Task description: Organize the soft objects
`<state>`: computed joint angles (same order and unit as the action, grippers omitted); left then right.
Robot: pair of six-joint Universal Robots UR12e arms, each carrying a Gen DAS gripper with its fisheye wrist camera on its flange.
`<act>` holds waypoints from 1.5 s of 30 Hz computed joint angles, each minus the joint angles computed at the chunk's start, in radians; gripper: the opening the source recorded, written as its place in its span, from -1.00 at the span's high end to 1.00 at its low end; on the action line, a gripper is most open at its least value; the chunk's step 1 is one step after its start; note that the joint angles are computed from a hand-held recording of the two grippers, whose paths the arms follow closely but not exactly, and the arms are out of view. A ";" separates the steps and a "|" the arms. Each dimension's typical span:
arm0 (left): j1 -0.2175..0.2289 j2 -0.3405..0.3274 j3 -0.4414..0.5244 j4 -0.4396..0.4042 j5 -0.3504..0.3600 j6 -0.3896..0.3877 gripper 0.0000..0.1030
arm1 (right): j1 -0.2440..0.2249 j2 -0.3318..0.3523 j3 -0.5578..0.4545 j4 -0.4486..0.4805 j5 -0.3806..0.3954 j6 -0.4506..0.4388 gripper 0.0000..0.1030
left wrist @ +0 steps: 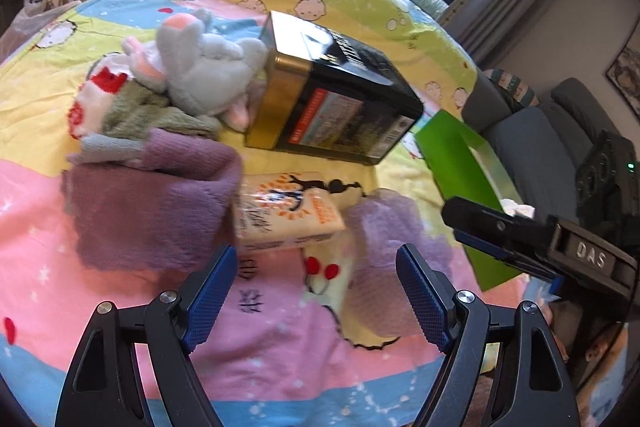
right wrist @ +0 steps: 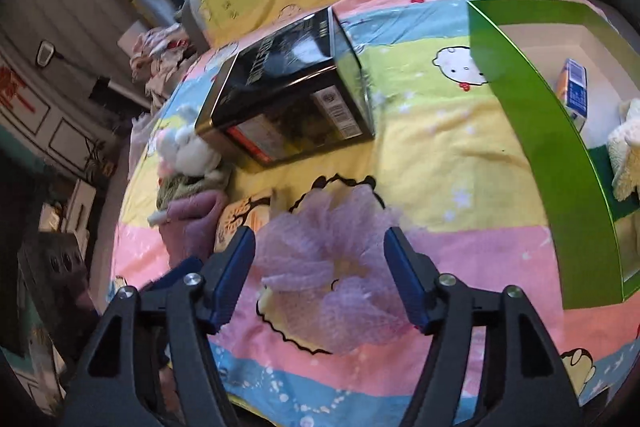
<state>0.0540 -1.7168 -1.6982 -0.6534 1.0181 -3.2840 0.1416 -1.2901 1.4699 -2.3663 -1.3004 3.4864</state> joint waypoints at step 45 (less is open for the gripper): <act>-0.147 -0.020 0.077 0.112 0.161 0.233 0.54 | -0.050 -0.041 0.102 -0.265 0.170 0.100 0.58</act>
